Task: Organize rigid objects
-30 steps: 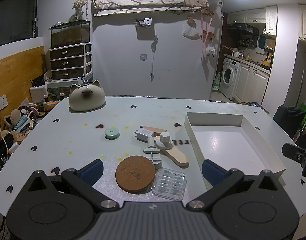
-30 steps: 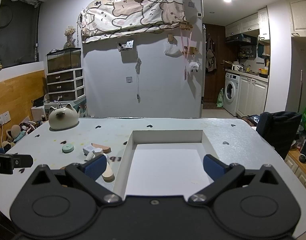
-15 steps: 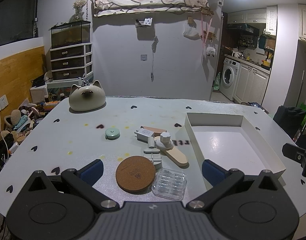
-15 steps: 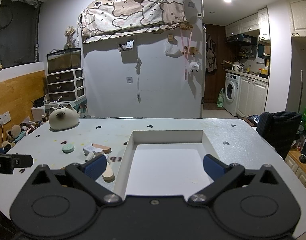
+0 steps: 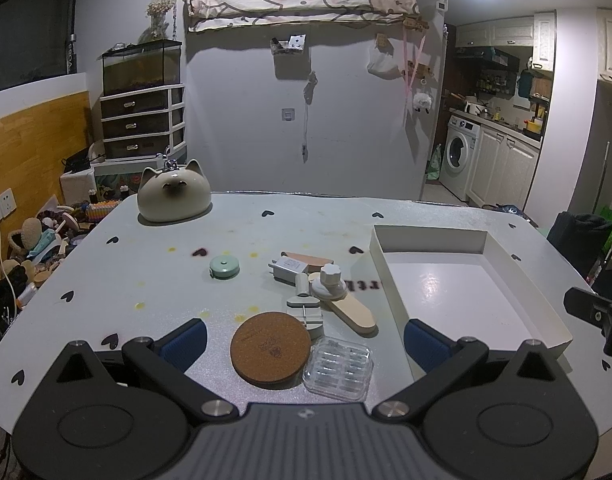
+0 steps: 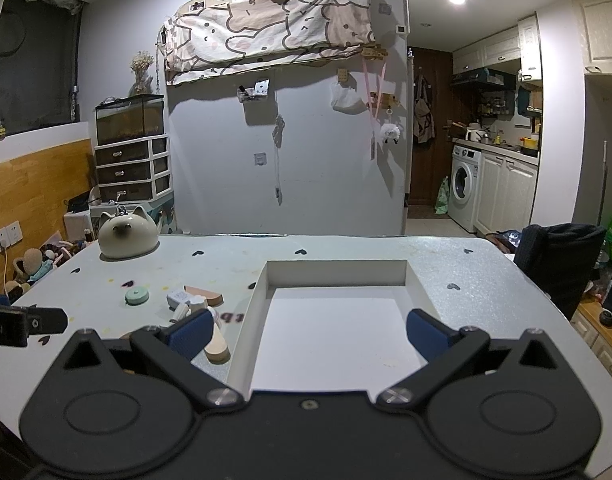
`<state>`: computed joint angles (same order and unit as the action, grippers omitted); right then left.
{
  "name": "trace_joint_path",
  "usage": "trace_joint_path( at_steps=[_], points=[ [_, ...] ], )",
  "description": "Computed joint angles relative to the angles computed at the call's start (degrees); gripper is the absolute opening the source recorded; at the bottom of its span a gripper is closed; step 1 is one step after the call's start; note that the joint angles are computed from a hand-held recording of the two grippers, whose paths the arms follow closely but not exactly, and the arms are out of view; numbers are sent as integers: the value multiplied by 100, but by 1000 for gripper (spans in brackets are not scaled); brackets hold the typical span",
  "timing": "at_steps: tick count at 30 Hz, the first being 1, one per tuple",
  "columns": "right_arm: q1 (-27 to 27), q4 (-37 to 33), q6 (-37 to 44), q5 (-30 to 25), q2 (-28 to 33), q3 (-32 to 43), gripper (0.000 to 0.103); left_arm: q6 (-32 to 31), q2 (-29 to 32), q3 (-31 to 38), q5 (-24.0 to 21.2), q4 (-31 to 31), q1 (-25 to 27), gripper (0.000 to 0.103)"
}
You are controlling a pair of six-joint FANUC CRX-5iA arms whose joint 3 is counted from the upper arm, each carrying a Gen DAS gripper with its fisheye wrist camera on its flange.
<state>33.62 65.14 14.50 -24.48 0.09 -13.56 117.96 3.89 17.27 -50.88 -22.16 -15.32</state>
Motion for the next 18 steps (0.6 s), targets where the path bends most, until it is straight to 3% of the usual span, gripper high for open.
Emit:
trace_joint_path(
  at_steps=[18],
  points=[
    [-310,356,-175,-172,385,480,103,-152,204,258,21,117,192,103]
  ],
)
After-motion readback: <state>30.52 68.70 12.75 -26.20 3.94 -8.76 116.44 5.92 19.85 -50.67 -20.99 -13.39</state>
